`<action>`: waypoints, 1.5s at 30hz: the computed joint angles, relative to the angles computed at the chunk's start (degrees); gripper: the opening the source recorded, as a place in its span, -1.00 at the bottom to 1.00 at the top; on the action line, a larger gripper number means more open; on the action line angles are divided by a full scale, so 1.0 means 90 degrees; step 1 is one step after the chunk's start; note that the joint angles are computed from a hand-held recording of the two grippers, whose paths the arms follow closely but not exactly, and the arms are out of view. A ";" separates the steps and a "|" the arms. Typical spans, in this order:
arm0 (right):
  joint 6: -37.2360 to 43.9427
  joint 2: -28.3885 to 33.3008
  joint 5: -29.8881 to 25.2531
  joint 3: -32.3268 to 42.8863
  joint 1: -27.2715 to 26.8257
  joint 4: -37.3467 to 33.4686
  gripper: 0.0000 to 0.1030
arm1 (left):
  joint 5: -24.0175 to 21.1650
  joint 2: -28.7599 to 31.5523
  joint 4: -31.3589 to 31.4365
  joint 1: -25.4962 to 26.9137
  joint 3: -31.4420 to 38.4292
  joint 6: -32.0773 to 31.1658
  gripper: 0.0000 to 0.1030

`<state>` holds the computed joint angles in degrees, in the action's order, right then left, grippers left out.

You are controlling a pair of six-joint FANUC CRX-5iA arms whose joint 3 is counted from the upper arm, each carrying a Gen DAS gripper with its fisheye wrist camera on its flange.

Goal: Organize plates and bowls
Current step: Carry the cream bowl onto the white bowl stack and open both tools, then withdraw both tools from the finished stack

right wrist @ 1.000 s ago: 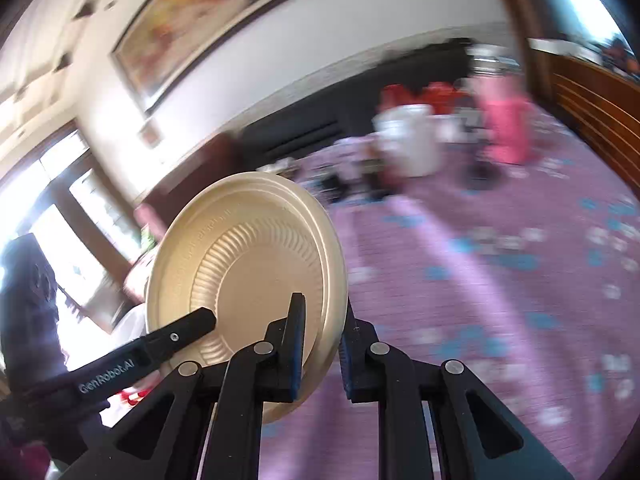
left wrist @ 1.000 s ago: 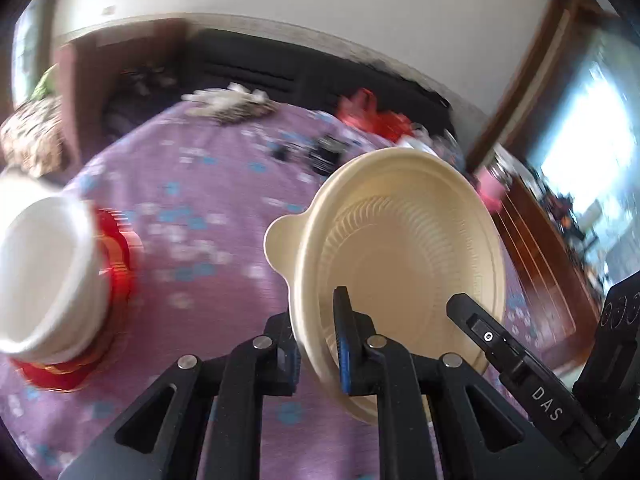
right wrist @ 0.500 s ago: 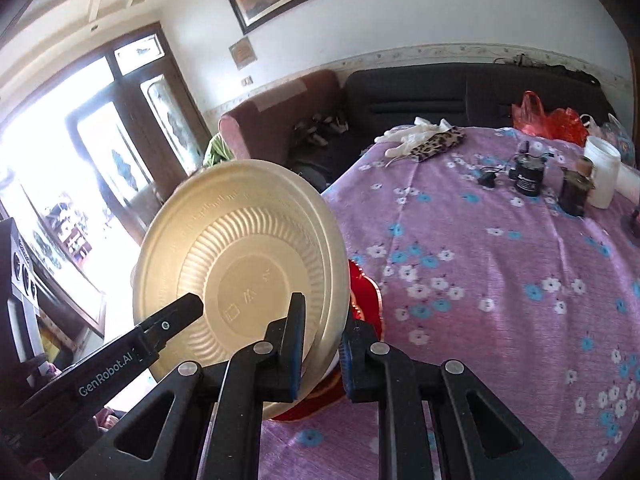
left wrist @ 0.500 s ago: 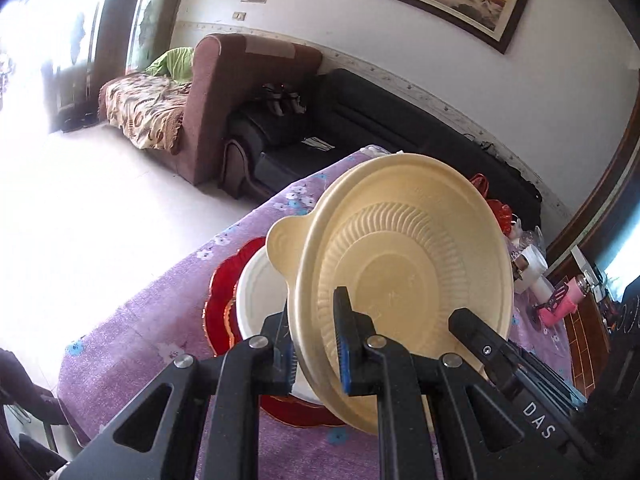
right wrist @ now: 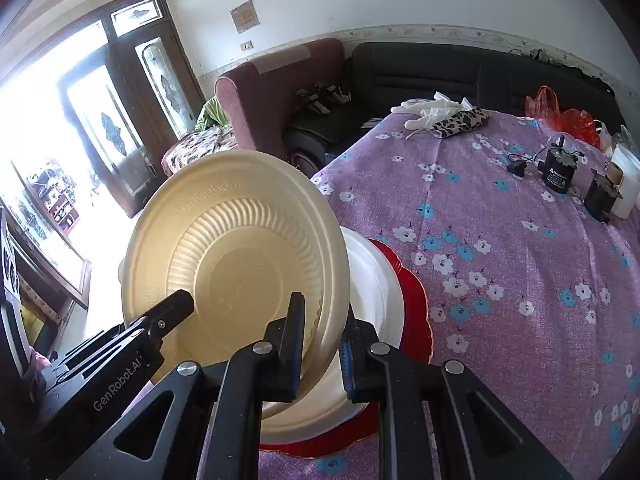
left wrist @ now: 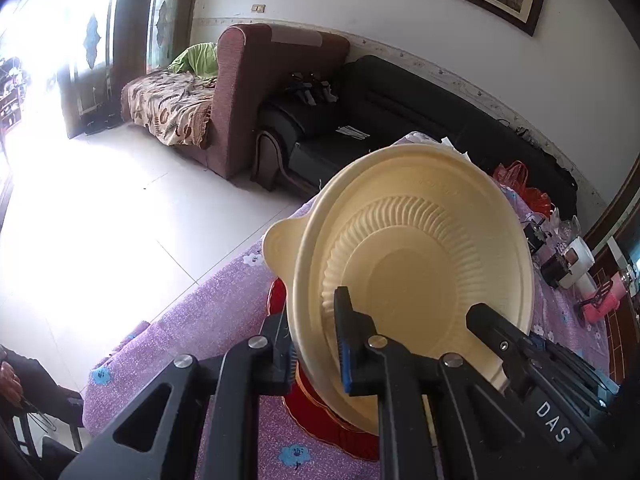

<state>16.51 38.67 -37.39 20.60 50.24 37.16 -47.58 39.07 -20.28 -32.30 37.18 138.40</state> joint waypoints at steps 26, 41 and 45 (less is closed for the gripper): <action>-0.1324 -0.0054 0.0063 -0.0548 -0.0061 0.1520 -0.18 | -0.1222 0.0006 -0.2321 -0.0668 0.0584 0.1174 0.33; -0.3434 -0.0734 0.1016 -0.1841 -0.0270 0.3362 0.30 | -0.1284 -0.0206 -0.2732 -0.0830 0.0444 0.1523 0.49; -0.3937 -0.0992 0.0950 -0.2200 -0.0254 0.3843 0.31 | -0.1285 -0.0312 -0.2926 -0.0948 0.0363 0.1683 0.51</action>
<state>-18.92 29.74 -28.84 0.80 47.95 71.74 -59.15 36.26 -46.61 -40.83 40.45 153.55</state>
